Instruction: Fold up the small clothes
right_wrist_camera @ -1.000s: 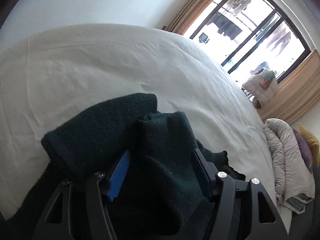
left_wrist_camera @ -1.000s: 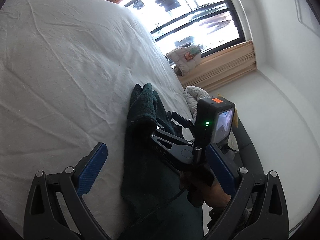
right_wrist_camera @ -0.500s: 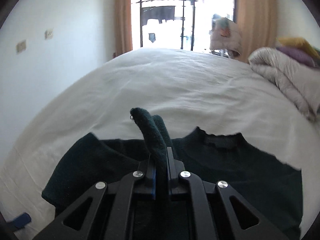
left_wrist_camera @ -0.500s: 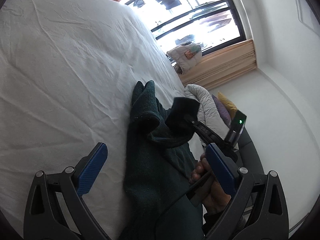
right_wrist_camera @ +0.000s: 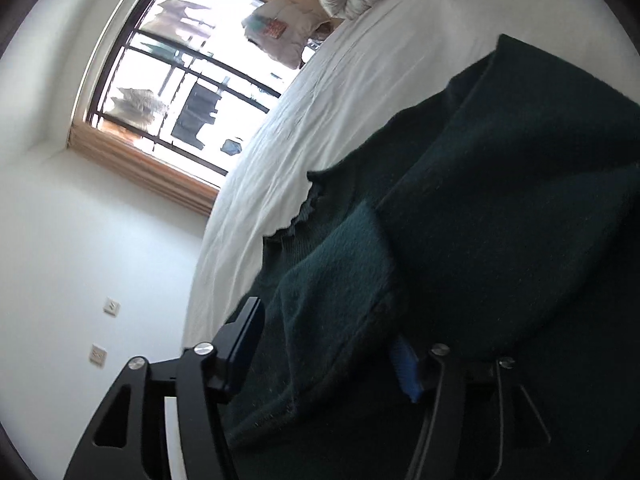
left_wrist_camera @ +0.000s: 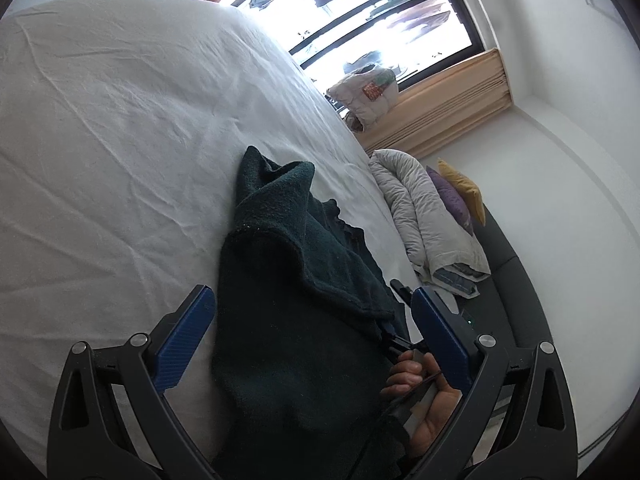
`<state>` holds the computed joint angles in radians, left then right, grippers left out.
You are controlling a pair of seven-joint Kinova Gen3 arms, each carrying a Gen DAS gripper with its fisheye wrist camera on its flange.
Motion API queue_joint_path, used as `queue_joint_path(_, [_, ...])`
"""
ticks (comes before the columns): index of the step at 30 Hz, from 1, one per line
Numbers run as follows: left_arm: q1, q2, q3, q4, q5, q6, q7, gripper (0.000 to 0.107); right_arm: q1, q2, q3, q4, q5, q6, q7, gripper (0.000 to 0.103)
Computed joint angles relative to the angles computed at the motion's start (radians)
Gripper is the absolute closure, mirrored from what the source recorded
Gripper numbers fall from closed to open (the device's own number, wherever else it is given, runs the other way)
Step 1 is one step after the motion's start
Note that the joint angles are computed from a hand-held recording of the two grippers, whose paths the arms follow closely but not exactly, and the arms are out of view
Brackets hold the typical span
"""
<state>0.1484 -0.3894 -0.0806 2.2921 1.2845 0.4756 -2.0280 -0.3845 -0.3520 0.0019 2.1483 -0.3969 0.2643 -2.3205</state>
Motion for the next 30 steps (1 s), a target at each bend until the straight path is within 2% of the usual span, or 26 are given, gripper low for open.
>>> queue_joint_path(2, [-0.007, 0.000, 0.013, -0.013, -0.036, -0.004, 0.033, 0.008, -0.065, 0.011, 0.093, 0.015, -0.081, -0.044, 0.015, 0.037])
queue_joint_path(3, [-0.006, 0.001, 0.020, -0.020, -0.054, -0.009, 0.055, 0.008, -0.102, 0.021, 0.139, 0.005, -0.108, -0.042, 0.047, 0.040])
queue_joint_path(4, [-0.001, 0.002, 0.020, -0.024, -0.070, -0.011, 0.071, 0.008, -0.140, 0.043, 0.185, -0.021, -0.119, -0.023, 0.087, 0.047])
queue_joint_path(5, [0.007, 0.007, 0.018, -0.027, -0.079, -0.016, 0.081, 0.008, -0.184, 0.068, 0.232, -0.054, -0.113, 0.012, 0.128, 0.068])
queue_joint_path(7, [0.023, 0.010, 0.015, -0.029, -0.096, -0.025, 0.100, 0.008, -0.216, 0.122, 0.276, -0.117, -0.111, 0.093, 0.188, 0.092])
queue_joint_path(9, [0.030, 0.008, 0.013, -0.037, -0.134, -0.029, 0.135, 0.008, -0.179, 0.127, 0.248, -0.138, -0.078, 0.126, 0.183, 0.094])
queue_joint_path(13, [0.041, 0.012, 0.008, -0.062, -0.227, -0.032, 0.210, 0.008, -0.007, 0.069, 0.074, -0.103, 0.075, 0.096, 0.087, 0.094])
queue_joint_path(14, [0.045, 0.013, 0.006, -0.067, -0.246, -0.035, 0.224, 0.008, 0.024, 0.053, 0.054, -0.086, 0.090, 0.076, 0.077, 0.094])
queue_joint_path(15, [0.046, 0.013, 0.006, -0.074, -0.270, -0.038, 0.244, 0.008, 0.040, 0.049, 0.051, -0.076, 0.088, 0.061, 0.084, 0.094])
queue_joint_path(18, [0.052, 0.021, -0.003, -0.095, -0.335, -0.045, 0.289, 0.008, 0.052, 0.051, 0.110, -0.055, 0.032, 0.079, 0.159, 0.094])
queue_joint_path(22, [0.050, 0.064, -0.011, -0.171, -0.451, -0.021, 0.347, 0.008, -0.072, 0.055, 0.278, 0.003, -0.104, 0.063, 0.320, 0.096])
queue_joint_path(23, [0.048, 0.077, -0.010, -0.198, -0.483, -0.012, 0.357, 0.008, -0.092, 0.051, 0.298, 0.012, -0.128, 0.052, 0.361, 0.096])
queue_joint_path(27, [0.022, 0.145, 0.019, -0.330, -0.616, 0.040, 0.404, 0.008, -0.051, 0.073, 0.257, -0.033, -0.139, 0.117, 0.443, 0.089])
queue_joint_path(30, [0.003, 0.204, 0.067, -0.428, -0.721, 0.063, 0.474, 0.008, 0.006, 0.096, 0.169, -0.091, -0.079, 0.186, 0.474, 0.086])
